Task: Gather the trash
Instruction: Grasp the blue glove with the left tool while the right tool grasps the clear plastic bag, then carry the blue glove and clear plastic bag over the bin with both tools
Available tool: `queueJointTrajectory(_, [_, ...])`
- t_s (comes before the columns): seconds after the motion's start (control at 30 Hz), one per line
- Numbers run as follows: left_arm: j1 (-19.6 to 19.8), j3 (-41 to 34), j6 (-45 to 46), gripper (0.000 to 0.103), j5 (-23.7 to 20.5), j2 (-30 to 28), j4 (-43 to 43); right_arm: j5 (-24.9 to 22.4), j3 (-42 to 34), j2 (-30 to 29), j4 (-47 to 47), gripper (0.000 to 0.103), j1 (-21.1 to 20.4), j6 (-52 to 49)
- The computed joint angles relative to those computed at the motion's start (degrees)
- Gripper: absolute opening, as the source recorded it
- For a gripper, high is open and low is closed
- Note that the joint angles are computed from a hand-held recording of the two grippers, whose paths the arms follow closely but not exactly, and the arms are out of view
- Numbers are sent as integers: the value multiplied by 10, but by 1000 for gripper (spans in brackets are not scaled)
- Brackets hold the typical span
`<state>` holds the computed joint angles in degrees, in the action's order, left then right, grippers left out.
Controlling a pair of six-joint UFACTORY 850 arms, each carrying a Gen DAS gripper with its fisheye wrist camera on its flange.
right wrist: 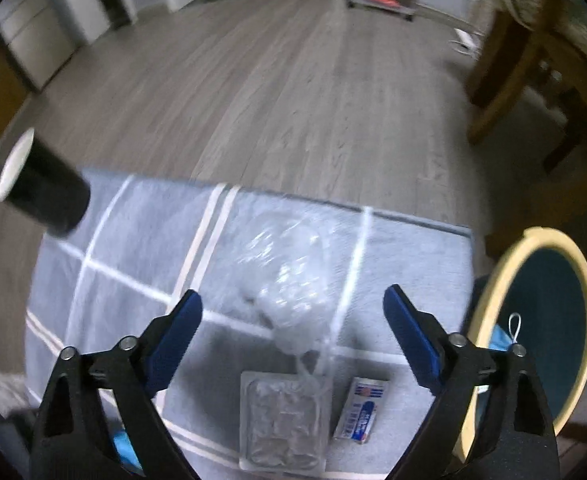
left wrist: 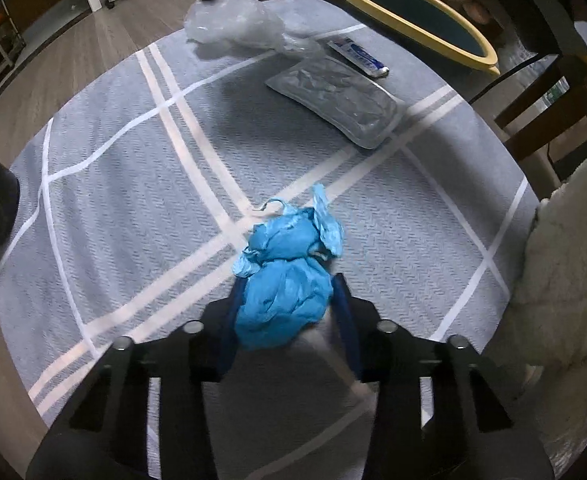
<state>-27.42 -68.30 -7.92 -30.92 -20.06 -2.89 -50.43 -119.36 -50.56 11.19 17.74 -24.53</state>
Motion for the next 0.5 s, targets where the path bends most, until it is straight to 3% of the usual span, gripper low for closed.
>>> queueJointTrajectory(0.27, [16,3,-25,32,0,8,17,-31,1,-13,-55,28,19,-11])
queueJointTrajectory(0.5, [27,3,-68,32,14,22,50,-43,-4,-8,-19,15,13,-26])
